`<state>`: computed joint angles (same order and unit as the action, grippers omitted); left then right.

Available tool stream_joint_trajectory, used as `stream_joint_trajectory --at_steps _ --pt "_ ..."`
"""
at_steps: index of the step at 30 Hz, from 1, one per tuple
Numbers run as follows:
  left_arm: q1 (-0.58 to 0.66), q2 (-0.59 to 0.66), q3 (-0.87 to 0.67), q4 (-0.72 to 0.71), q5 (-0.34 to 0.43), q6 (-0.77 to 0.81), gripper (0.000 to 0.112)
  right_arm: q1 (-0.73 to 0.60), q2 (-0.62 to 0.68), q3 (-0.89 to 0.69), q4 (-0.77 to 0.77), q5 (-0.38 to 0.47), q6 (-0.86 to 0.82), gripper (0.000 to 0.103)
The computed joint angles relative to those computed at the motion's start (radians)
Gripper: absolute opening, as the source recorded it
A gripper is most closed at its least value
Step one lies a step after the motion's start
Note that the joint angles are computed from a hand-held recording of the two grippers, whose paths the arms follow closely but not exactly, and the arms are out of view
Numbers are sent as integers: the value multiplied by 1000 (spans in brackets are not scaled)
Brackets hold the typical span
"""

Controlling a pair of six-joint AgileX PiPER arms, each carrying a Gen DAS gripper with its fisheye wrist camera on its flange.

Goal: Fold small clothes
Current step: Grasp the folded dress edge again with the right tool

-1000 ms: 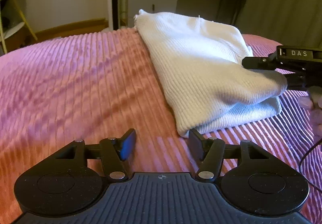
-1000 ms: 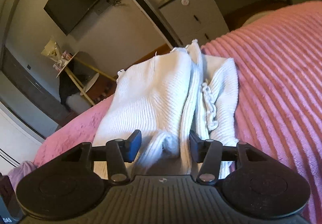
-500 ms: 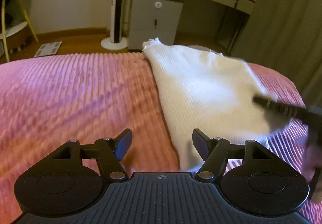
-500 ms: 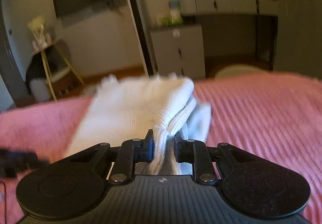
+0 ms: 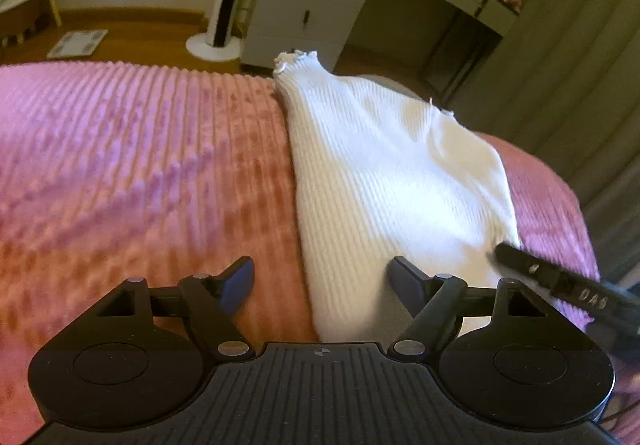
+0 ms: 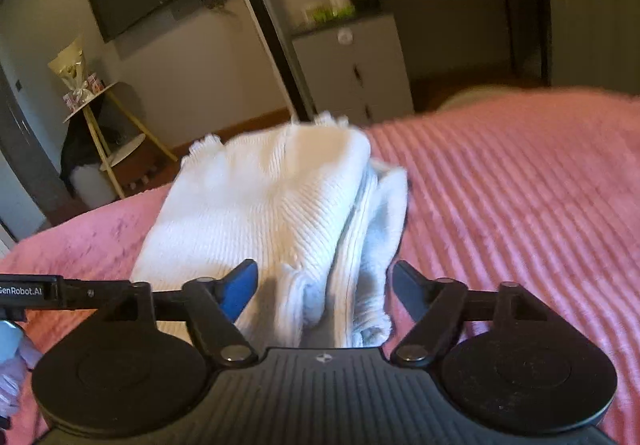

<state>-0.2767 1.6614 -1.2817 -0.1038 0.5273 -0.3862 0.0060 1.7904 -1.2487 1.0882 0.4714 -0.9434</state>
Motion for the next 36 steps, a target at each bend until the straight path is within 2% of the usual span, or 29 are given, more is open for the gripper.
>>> stream_joint_trajectory --at_steps 2,6,8,9,10,11,12,14,17,21,23,25,29,36 --pt "11 22 -21 -41 -2 26 80 -13 56 -55 -45 37 87 77" --pt "11 57 -48 -68 -22 58 79 -64 128 -96 111 152 23 77" --pt "10 79 -66 -83 -22 79 79 -69 144 -101 148 159 -5 70" --pt "10 89 -74 -91 -22 87 78 -70 149 -101 165 162 -20 62" --pt "13 99 -85 -110 -20 105 72 -75 152 -97 186 170 -38 54" --pt "18 106 -89 -153 -22 144 65 -82 152 -90 215 184 -67 51" --pt "21 111 -93 -182 -23 168 65 -87 151 -85 229 188 -84 49" --pt "24 120 -97 -199 -28 177 64 -99 161 -92 235 211 -82 49" --pt "40 134 -95 -266 -36 230 65 -102 180 -114 222 225 -68 57" --pt "82 152 -90 -433 -29 337 65 -109 214 -158 197 259 11 61" --pt "93 155 -86 -478 -29 376 61 -109 218 -159 203 264 14 59" --pt "86 155 -90 -464 -34 381 55 -110 218 -152 218 269 6 50" --pt "75 123 -61 -454 -67 388 42 -104 177 -95 265 239 -59 44" --pt "73 38 -35 -421 -78 410 36 -74 101 -57 251 219 -43 38"
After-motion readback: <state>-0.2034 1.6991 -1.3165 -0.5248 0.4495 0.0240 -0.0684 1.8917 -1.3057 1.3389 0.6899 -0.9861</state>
